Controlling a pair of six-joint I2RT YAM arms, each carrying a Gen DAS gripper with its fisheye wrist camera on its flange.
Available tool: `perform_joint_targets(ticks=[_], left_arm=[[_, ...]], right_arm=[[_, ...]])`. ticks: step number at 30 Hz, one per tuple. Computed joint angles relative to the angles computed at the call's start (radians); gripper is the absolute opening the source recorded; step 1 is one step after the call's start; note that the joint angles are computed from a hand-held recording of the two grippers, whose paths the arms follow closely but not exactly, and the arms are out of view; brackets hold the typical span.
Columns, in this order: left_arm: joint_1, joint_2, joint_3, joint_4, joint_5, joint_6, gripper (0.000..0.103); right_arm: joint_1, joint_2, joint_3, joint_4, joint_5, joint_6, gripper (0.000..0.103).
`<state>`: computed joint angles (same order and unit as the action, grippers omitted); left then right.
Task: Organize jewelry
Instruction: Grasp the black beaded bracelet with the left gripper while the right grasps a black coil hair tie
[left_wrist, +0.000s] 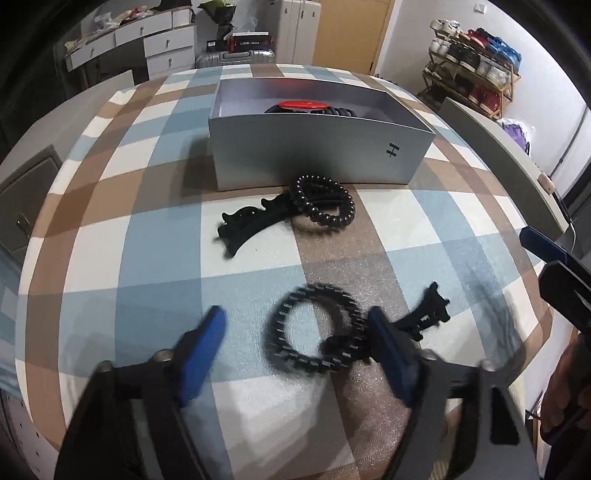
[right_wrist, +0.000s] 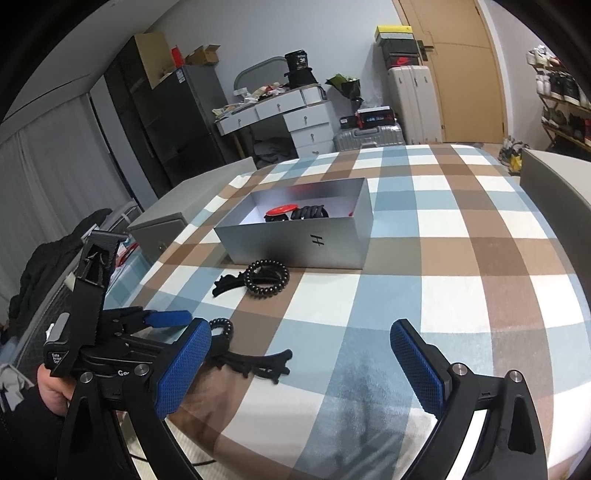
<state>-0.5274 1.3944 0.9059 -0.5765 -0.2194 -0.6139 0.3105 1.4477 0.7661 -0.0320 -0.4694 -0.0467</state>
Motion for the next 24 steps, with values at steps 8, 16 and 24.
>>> perform_joint_targets(ticks=[8,16,24], left_arm=[[0.001,-0.022,0.004,-0.017,0.008,0.044,0.041],[0.022,-0.207,-0.067,-0.024,-0.083,0.002,0.041],[0.034,-0.333,-0.119,-0.044,-0.184,-0.048,0.041]], right_arm=[[0.012,-0.005,0.0,0.004,0.009,0.006,0.098],[0.044,0.101,0.127,-0.039,-0.011,-0.001,0.098],[0.156,0.339,0.365,-0.124,0.039,-0.047,0.098]])
